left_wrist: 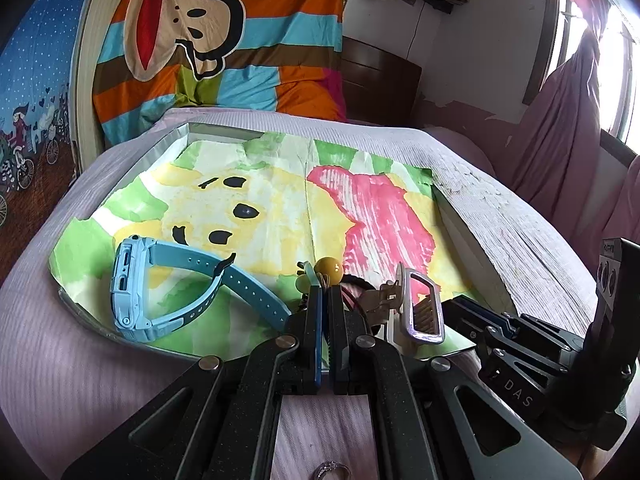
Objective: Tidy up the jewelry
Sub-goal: 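Carry the pendant in the right tool while the left tool carries the bead hair tie toward the tray, then open the right tool over the tray while the left tool releases the bead hair tie there, then withdraw both tools from the tray toward the white clip and red bracelet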
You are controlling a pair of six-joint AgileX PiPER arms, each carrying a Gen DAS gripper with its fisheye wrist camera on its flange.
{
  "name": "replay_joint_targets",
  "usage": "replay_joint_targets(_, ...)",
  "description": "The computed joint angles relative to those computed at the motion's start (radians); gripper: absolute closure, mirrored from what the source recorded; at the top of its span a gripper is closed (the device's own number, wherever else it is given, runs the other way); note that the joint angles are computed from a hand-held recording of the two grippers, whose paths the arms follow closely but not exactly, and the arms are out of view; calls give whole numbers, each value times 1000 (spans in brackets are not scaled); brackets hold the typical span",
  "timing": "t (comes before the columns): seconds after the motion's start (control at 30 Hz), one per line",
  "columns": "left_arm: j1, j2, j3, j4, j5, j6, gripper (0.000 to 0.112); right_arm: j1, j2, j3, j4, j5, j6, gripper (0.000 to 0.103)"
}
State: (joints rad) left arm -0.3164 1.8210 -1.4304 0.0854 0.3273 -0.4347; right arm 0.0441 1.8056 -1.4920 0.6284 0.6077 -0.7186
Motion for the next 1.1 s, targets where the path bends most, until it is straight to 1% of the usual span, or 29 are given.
replay_joint_targets(0.07,-1,-2,-1,18,7,-20,111,-1,-10,13,12,-14,-8,71)
replay_joint_targets(0.13,-2,-14,12,34,1,-41,108,-11,-19,26,50,-20,-37,66)
replay_joint_targets(0.2,-5,-30,30,75,-9,-89,100,-20,-36,47,92,-35,-71,61)
replay_joint_targets(0.27,-8,-54,57,129,-25,-155,78,-28,-64,76,131,-60,-107,52)
replay_joint_targets(0.3,-8,-70,77,153,-40,-186,76,-34,-79,90,160,-70,-135,50)
replay_joint_targets(0.37,-11,-101,105,206,-50,-240,75,-42,-111,119,208,-91,-179,40)
replay_joint_targets(0.4,-16,-115,115,254,-45,-285,74,-50,-127,133,241,-95,-207,37)
replay_joint_targets(0.43,-23,-129,124,310,-36,-337,70,-57,-144,149,281,-95,-242,31)
replay_joint_targets(0.47,-31,-144,135,369,-28,-392,61,-65,-162,165,317,-95,-275,24)
replay_joint_targets(0.5,-39,-163,152,444,-26,-468,57,-71,-180,182,351,-96,-309,23)
replay_joint_targets(0.57,-53,-207,199,598,-33,-636,42,-79,-219,219,408,-104,-371,14)
replay_joint_targets(0.63,-63,-249,238,700,-30,-758,37,-87,-260,262,478,-113,-440,2)
replay_joint_targets(0.67,-70,-272,256,740,-21,-805,35,-94,-279,282,515,-112,-475,0)
replay_joint_targets(0.7,-78,-293,272,778,-11,-846,34,-98,-301,304,551,-115,-506,0)
replay_joint_targets(0.77,-100,-336,307,876,17,-943,28,-105,-341,345,621,-116,-567,0)
replay_joint_targets(0.83,-125,-381,344,966,45,-1029,27,-110,-390,392,689,-114,-639,0)
replay_joint_targets(0.93,-171,-442,389,1052,99,-1108,25,-104,-460,459,786,-122,-754,0)
replay_joint_targets(0.97,-190,-460,401,1072,123,-1122,20,-101,-479,476,804,-122,-777,0)
replay_joint_targets(1.03,-228,-506,442,1139,170,-1181,16,-94,-515,507,827,-124,-815,0)
replay_joint_targets(1.1,-260,-548,473,1162,209,-1202,16,-87,-547,535,834,-125,-835,0)
